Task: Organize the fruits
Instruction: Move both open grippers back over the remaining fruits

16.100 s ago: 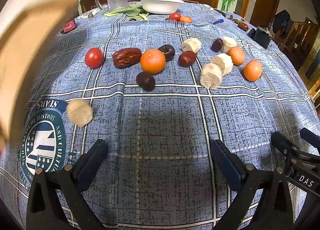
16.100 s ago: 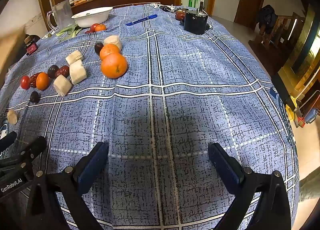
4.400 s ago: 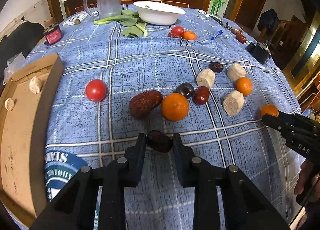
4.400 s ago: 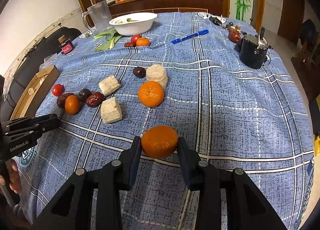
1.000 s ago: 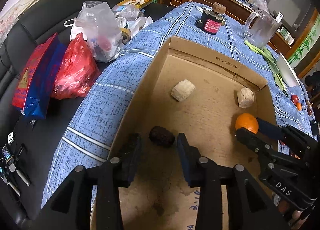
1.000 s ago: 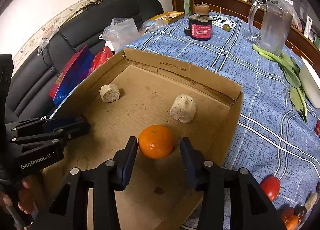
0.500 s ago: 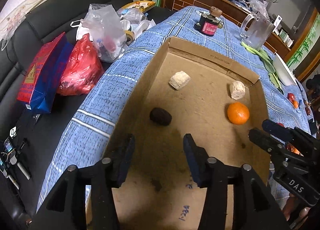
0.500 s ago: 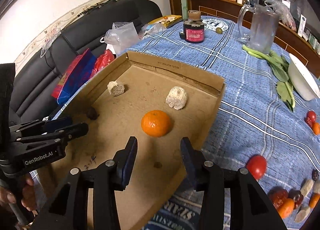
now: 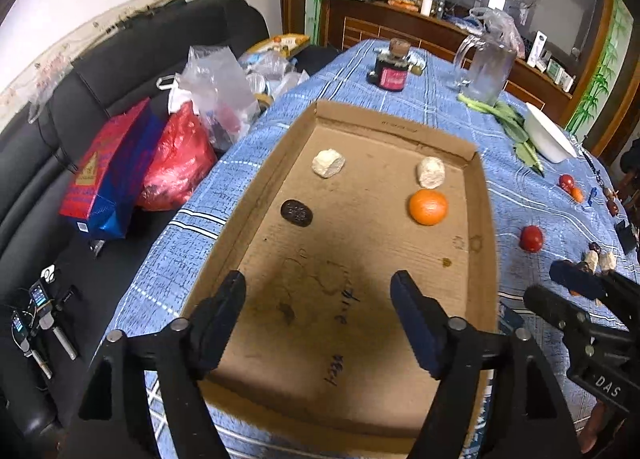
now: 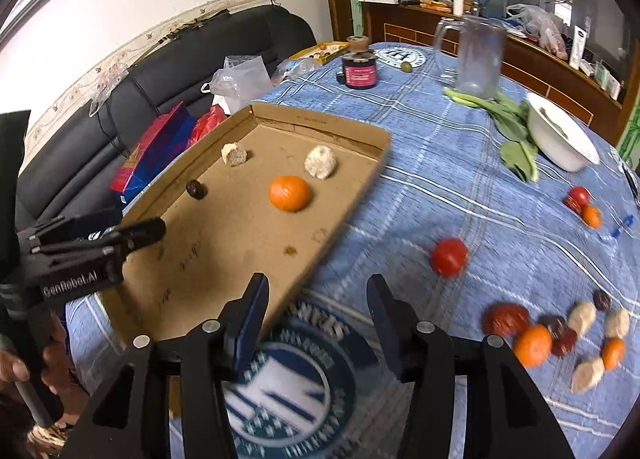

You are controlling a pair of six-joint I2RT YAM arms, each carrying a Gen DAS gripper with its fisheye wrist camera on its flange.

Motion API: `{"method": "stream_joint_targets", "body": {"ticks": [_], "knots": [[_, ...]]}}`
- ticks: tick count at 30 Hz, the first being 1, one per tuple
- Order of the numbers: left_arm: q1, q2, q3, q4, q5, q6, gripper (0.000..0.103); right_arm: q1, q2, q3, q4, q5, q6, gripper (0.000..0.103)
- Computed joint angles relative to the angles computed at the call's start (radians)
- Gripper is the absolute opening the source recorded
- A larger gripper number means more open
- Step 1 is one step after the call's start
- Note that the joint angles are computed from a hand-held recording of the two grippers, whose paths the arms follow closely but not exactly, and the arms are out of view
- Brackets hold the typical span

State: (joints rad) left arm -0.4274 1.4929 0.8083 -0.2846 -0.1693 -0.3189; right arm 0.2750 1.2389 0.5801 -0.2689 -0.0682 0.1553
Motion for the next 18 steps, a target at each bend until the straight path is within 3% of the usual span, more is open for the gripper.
{"method": "stream_joint_targets", "body": {"ticks": [10,18], "knots": [[-0.204,-0.097,-0.024,-0.039,-0.110,-0.090,0.077,-0.180,-0.343,-0.138,-0.212,-0.056,-0.072,0.055],[-0.363,0.007,0.059,-0.051,-0.155,-0.151,0.077,-0.583,-0.573,-0.179,-0.433,-0.214,-0.320,0.055]]}}
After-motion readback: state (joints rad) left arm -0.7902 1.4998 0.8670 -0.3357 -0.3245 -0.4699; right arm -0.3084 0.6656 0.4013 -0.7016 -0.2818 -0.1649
